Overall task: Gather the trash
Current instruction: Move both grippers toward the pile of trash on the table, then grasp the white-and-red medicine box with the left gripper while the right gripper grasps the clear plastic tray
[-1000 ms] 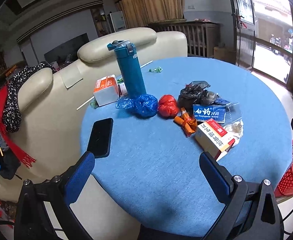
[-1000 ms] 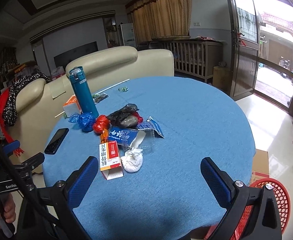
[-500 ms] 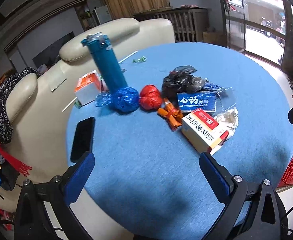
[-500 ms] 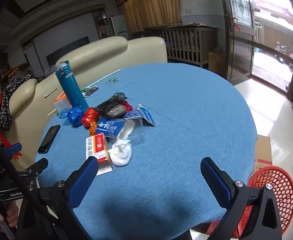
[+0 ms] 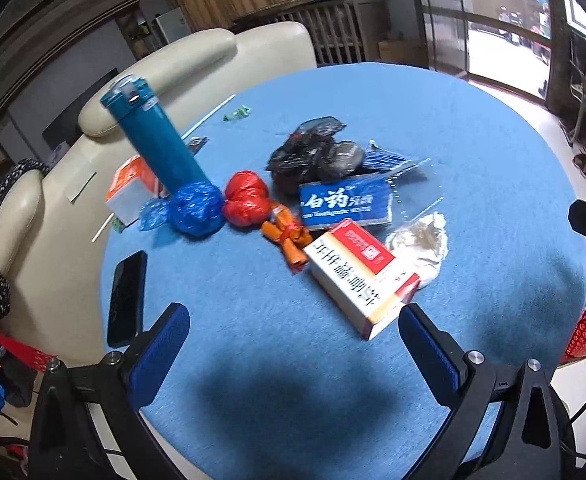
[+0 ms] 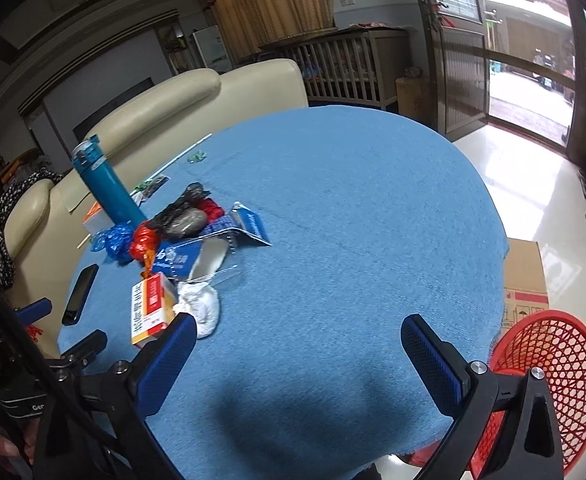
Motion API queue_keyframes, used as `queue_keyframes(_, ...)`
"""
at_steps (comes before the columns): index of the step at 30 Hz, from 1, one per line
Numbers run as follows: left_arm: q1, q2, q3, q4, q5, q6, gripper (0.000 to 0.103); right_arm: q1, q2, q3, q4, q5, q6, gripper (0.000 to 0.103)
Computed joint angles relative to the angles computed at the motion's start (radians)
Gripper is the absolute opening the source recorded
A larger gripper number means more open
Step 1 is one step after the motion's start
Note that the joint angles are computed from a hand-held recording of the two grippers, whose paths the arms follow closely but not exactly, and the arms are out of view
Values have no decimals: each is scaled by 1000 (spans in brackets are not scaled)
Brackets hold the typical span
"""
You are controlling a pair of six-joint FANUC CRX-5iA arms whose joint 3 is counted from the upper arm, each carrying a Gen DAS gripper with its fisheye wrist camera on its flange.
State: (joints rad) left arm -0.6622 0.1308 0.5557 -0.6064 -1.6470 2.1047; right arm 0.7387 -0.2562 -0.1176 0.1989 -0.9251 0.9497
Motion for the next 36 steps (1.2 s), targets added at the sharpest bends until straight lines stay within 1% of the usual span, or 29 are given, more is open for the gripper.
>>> queue_keyframes(11, 9, 52, 41, 23, -9, -40, 103, -74, 21, 22, -98, -4, 47, 103)
queue_keyframes(14, 20, 56, 38, 38, -3, -38, 103, -97, 40, 52, -150, -16, 78, 103)
queue_keyframes(15, 32, 54, 31, 54, 4, -36, 103, -113, 52, 74, -192, -25, 101, 103)
queue_keyframes(17, 65, 44, 8, 104, 25, -24, 103, -161, 85, 135, -315, -51, 161, 103)
queue_keyframes(18, 83, 36, -6, 132, 38, -16, 103, -202, 114, 185, -418, -79, 209, 103)
queue_keyframes(19, 108, 24, -28, 170, 58, -6, 103, -229, 134, 217, -485, -99, 237, 103)
queue_keyframes(21, 139, 11, -58, 209, 83, 12, 103, -302, 195, 294, -662, -149, 289, 103)
queue_keyframes(24, 184, -15, -106, 270, 126, 28, 103, -365, 281, 378, -824, -226, 299, 103)
queue_keyframes(25, 200, -24, -124, 295, 145, 32, 103, -395, 314, 404, -909, -250, 299, 103)
queue_keyframes(27, 229, -41, -155, 350, 187, 34, 103, -421, 366, 442, -1007, -283, 281, 103)
queue_keyframes(30, 262, -53, -185, 423, 245, 24, 103, -416, 421, 485, -1048, -294, 248, 103)
queue_keyframes(32, 273, -47, -186, 448, 263, 17, 103, -415, 440, 504, -1070, -294, 228, 103)
queue_keyframes(34, 279, -31, -175, 463, 263, 8, 103, -416, 457, 524, -1098, -296, 207, 103)
queue_keyframes(35, 282, -20, -169, 470, 263, 2, 103, -405, 466, 539, -1086, -294, 193, 103)
queue_keyframes(36, 284, -12, -165, 475, 263, -1, 103, -385, 473, 555, -1050, -292, 168, 103)
